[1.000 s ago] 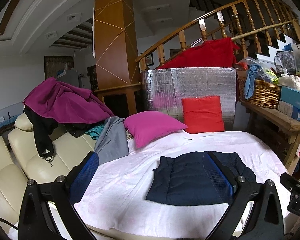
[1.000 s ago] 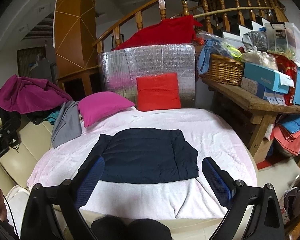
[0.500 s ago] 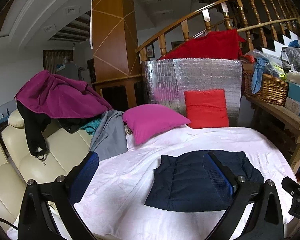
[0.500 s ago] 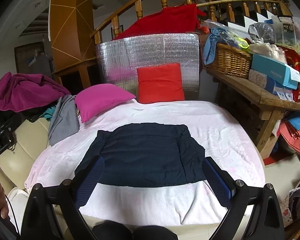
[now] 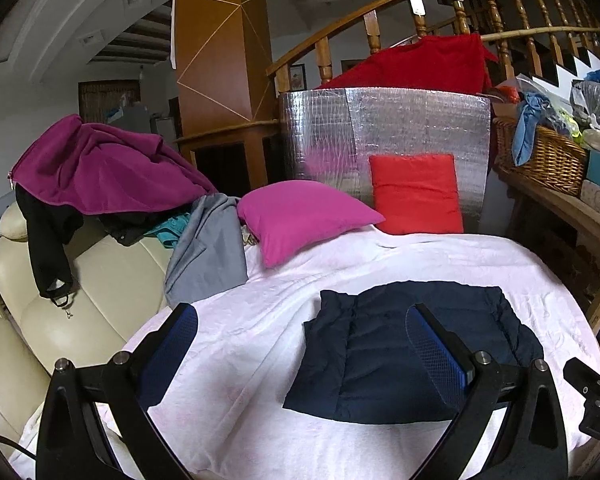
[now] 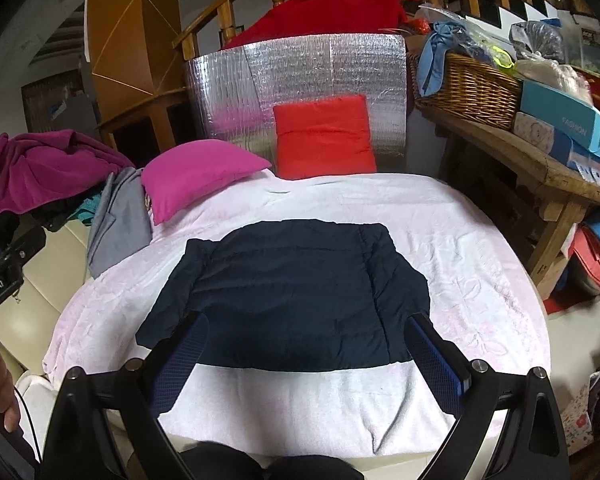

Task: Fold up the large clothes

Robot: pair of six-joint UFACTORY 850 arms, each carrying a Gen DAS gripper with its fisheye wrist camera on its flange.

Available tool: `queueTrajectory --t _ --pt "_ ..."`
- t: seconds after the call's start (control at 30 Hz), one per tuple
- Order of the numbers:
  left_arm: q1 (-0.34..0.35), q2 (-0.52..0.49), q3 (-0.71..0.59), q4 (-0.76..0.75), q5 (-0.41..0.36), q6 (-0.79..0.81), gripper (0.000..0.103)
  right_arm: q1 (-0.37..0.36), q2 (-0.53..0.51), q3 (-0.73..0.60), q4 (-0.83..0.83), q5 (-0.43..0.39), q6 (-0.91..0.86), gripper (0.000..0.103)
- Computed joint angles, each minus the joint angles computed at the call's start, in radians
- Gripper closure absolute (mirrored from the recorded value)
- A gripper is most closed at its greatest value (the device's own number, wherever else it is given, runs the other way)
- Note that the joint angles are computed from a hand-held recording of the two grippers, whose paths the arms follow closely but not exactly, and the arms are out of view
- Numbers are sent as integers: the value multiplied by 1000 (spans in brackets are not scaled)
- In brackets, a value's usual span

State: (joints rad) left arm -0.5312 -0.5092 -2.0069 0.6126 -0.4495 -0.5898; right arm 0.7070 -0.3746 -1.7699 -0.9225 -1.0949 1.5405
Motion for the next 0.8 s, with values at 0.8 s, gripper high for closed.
queueTrajectory --t 0.8 --pt "35 110 163 -56 100 23 0 66 -15 -42 -36 -64 20 3"
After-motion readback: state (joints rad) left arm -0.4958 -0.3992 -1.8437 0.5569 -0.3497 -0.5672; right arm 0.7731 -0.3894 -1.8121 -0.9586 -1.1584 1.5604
